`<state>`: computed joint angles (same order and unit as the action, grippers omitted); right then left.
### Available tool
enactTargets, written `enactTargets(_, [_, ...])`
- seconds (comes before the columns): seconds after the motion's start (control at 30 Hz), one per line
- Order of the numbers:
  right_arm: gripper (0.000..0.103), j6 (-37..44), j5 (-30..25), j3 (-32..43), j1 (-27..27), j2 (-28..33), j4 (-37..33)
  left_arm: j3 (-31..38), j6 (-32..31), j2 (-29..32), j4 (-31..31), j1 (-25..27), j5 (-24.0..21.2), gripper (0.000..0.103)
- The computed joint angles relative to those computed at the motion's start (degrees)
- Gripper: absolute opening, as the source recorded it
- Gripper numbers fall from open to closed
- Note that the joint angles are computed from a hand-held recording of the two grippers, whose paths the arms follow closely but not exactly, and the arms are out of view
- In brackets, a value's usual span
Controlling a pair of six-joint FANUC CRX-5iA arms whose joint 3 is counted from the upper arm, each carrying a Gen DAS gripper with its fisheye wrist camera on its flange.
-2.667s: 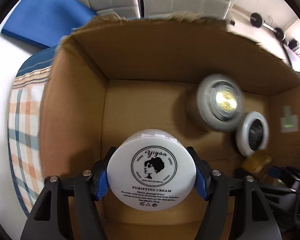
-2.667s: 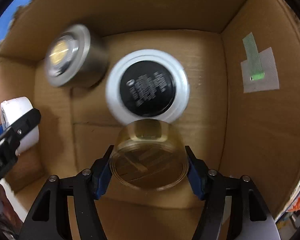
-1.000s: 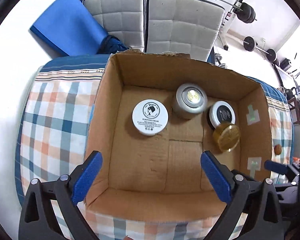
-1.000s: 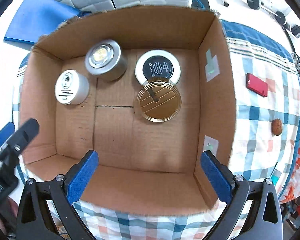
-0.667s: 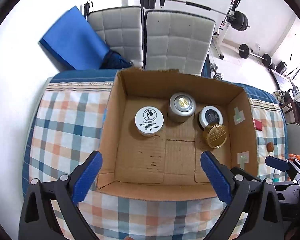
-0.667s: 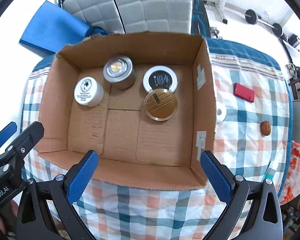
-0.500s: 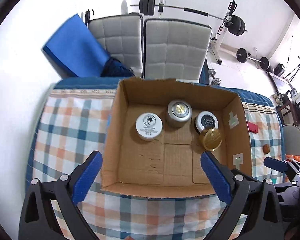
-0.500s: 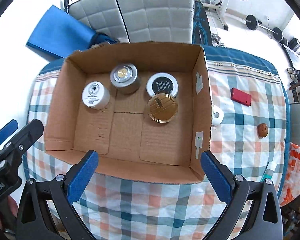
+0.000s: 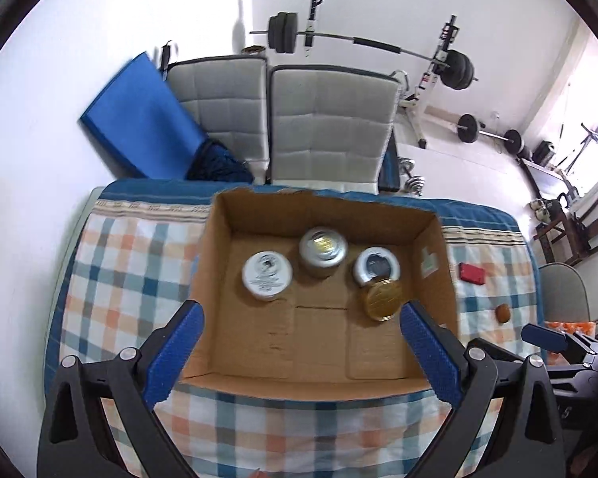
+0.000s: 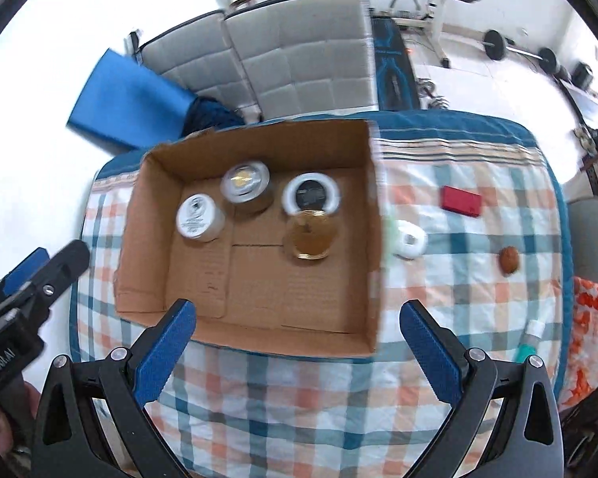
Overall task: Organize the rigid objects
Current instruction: 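Withdraw both tools upward from the box, then grasp the red block with the left tool while the right tool grasps the white-teal tube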
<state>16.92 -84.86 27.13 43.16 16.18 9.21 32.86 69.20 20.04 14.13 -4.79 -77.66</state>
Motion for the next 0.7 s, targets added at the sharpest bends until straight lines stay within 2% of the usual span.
enactTargets(0.17, [0.103, -5.2, -0.9, -11.4, -3.1, -8.7, -1.0, 2.3, 1.1, 2.0, -0.5, -5.5, -1.6, 0.101])
enactTargets(0.37, [0.103, -9.6, -3.3, -23.8, -8.3, -18.2, -3.1, 10.1, 4.0, 8.8, -2.6, -14.2, -7.0, 0.101])
enactTargets(0.53, [0.103, -12.2, -2.4, -35.3, -13.1, -26.4, -9.2, 16.2, 5.2, 14.2, -5.0, -21.1, -11.1, 0.101])
enactTargets(0.63, [0.102, -13.4, 0.1, -42.5, -15.5, -30.8, -14.4, 17.5, 5.0, 16.4, -7.8, -24.8, -12.8, 0.101])
enactTargets(0.7, [0.098, -14.3, 2.1, -46.8, -16.4, -33.0, -17.7, 17.9, 5.1, 17.6, -9.9, -26.9, -14.0, 0.101])
